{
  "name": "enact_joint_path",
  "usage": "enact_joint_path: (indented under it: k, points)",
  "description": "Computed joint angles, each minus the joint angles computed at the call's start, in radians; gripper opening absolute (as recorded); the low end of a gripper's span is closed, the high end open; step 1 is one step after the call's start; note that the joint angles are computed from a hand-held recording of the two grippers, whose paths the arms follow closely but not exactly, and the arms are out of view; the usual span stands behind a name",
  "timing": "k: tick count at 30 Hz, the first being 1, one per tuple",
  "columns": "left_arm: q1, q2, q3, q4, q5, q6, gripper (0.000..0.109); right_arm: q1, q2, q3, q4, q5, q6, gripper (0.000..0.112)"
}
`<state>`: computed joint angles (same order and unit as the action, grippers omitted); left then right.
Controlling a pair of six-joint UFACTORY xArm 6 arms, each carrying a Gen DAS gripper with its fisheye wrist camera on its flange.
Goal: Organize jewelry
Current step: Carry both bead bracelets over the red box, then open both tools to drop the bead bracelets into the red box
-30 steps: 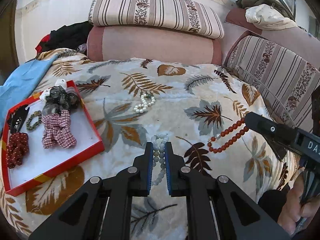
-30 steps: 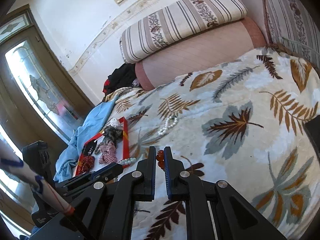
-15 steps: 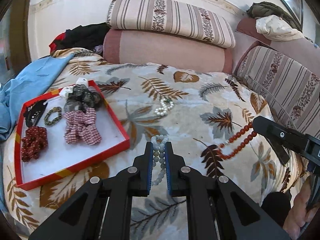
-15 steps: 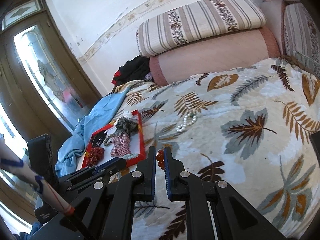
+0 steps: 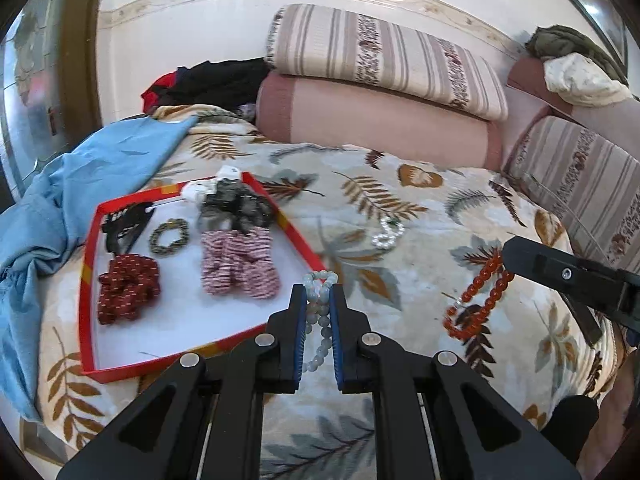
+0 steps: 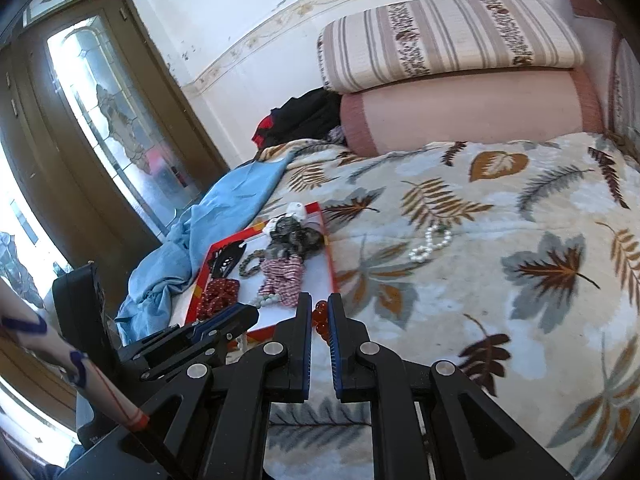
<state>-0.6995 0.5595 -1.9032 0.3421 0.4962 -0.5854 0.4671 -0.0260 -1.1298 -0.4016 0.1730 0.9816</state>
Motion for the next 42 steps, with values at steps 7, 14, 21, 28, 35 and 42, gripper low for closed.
enact_joint_path:
  k: [7, 14, 21, 28, 35, 42]
  points:
    - [0.042, -0.038, 0.064, 0.061, -0.024, -0.072, 0.011, 0.036, 0.121, -0.151, 0.113, 0.044, -0.127, 0.009]
    - [0.083, -0.056, 0.103, 0.102, -0.040, -0.128, 0.011, 0.066, 0.237, -0.306, 0.196, 0.095, -0.226, 0.009]
    - [0.128, -0.054, 0.121, 0.129, -0.039, -0.172, 0.011, 0.091, 0.389, -0.503, 0.293, 0.164, -0.336, 0.009]
    - [0.161, -0.019, 0.097, 0.126, -0.010, -0.192, 0.011, 0.106, 0.549, -0.712, 0.384, 0.241, -0.420, 0.009]
    - [0.177, 0.032, 0.053, 0.108, 0.021, -0.183, 0.011, 0.109, 0.661, -0.840, 0.437, 0.308, -0.456, 0.009]
    - [0.178, 0.068, 0.018, 0.091, 0.038, -0.167, 0.011, 0.092, 0.680, -0.831, 0.437, 0.333, -0.441, 0.009]
